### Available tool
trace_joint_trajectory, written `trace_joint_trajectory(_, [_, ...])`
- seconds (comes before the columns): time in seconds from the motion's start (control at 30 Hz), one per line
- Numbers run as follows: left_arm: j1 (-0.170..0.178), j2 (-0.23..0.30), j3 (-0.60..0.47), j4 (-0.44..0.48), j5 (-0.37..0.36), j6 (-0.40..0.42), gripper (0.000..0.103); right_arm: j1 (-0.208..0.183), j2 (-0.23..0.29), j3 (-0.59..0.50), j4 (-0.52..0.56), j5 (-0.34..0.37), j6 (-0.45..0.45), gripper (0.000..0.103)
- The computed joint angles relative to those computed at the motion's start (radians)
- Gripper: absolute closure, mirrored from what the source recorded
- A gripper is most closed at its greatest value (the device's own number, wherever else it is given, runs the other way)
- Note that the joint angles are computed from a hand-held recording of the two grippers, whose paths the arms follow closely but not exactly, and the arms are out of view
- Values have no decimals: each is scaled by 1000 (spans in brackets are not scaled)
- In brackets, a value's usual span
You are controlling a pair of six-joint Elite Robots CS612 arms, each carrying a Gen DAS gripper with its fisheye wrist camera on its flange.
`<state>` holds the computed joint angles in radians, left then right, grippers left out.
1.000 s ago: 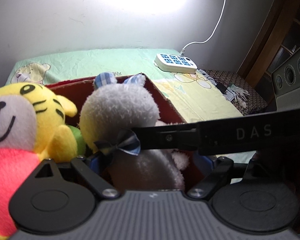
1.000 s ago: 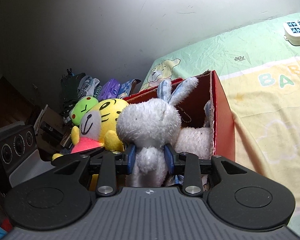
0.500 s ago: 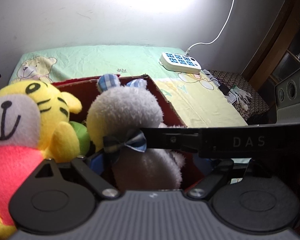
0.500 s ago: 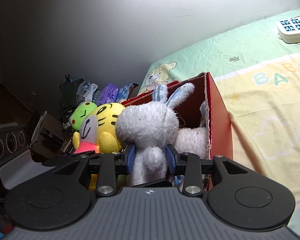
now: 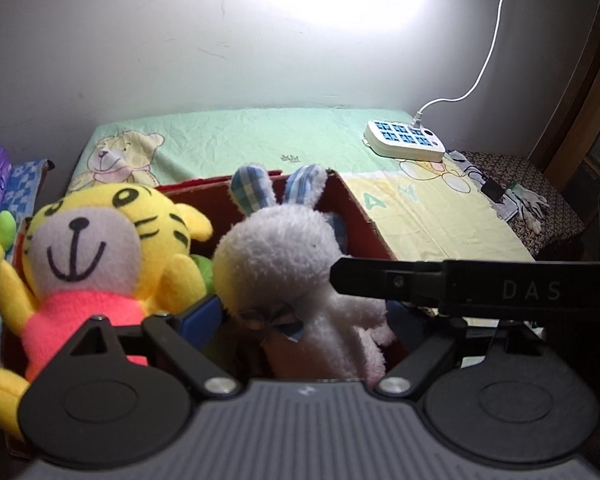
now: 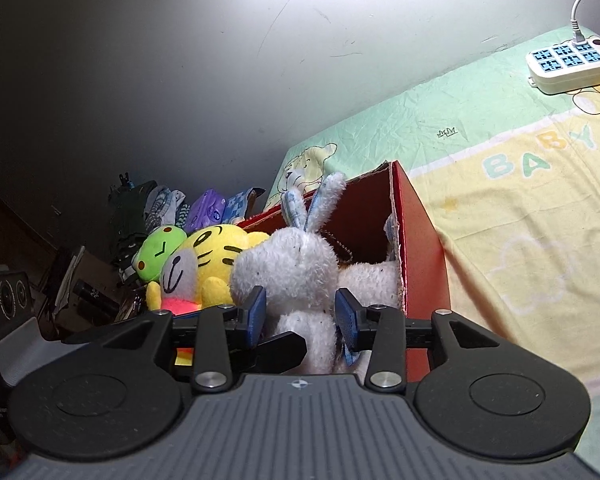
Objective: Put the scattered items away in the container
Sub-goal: 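Lower the white bunny plush into the box beside the pink bunny, then open the right gripper and release the white bunny plush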
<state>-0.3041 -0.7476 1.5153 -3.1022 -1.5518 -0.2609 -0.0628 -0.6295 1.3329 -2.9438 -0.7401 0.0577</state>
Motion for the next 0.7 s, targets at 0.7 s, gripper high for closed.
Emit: trace_joint_trajectory(0.7, [-21,-2,-11,127,115,-41,14,9,-22,62,-88,-118,77,59])
